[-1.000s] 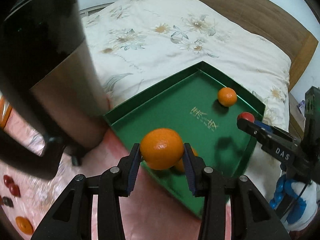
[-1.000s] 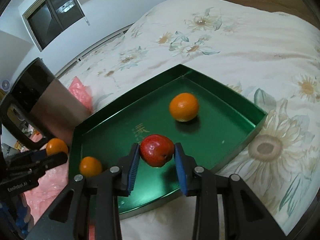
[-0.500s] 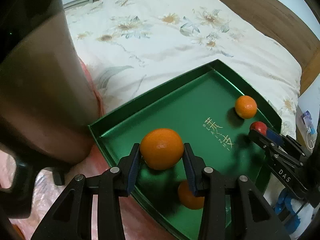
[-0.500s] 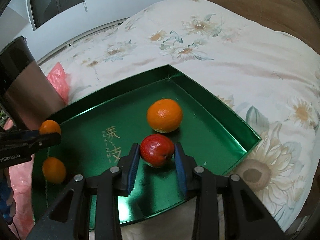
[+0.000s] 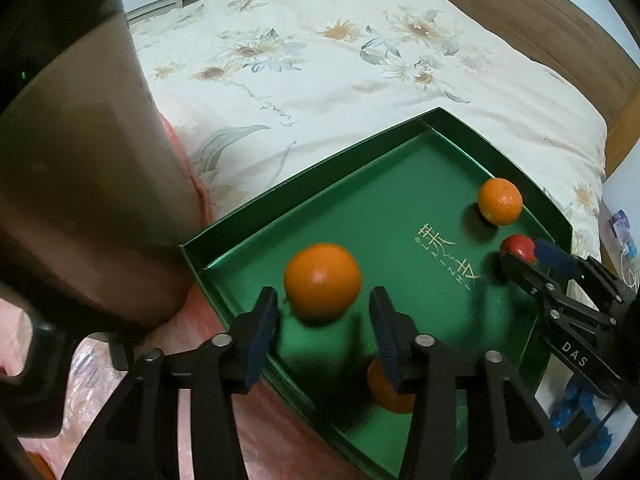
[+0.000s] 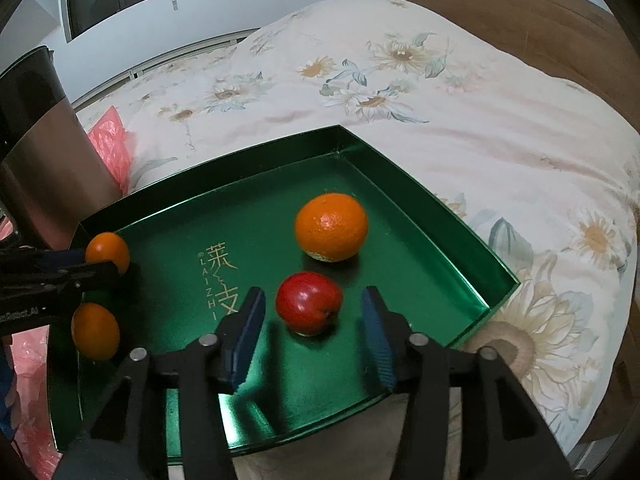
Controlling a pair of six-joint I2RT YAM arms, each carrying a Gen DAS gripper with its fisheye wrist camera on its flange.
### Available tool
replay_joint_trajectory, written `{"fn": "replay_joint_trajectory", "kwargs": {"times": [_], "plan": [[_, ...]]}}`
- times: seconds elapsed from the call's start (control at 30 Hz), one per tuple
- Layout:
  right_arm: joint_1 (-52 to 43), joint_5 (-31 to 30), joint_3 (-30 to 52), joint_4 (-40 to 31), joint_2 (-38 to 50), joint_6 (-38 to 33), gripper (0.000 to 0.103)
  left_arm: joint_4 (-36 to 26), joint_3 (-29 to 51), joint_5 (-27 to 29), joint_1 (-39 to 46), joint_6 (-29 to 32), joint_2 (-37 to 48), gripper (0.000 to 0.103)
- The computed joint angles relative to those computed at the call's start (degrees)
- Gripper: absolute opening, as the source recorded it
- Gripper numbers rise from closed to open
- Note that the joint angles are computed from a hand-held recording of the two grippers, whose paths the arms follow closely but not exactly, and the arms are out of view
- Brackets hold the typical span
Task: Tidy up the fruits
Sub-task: 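Open both grippers to release the orange and apple into the tray, then move both grippers back over the remaining fruit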
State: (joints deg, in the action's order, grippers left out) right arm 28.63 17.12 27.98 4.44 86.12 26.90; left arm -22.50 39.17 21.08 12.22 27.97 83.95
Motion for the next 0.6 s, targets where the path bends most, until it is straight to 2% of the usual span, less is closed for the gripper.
{"fn": "replay_joint_trajectory", "kwargs": {"times": [0.03,0.07,0.37,0.5,0.6], "plan": [[0.2,0.1,0.1,-0.3,-0.2,0.2,0.093,-0.6,-0.3,0.3,0.5,0.6,-1.0,0.046],[0.6,0.6,0.1,-0.6,-0.5,0.6,0.093,-1.3,-0.4,0.7,1.0,1.1,-1.8,0.046],[5.7,4.8,-0.3,-6.7,-8.5,4.6,0.094,-12.0,-1.3,5.6,8.6,7.8,-12.8,0.049],[9.3,7.3,0.5,-12.1,-13.7,6.5,0.095,-18.0,-0.9,7.9,14.6,12.9,-16.5,0.049],[12.5,9.3,1.6,-16.7,-17.2,8.1,0.095,-23.9,0.3,10.2,21.3,18.9,-18.5,0.049]]}}
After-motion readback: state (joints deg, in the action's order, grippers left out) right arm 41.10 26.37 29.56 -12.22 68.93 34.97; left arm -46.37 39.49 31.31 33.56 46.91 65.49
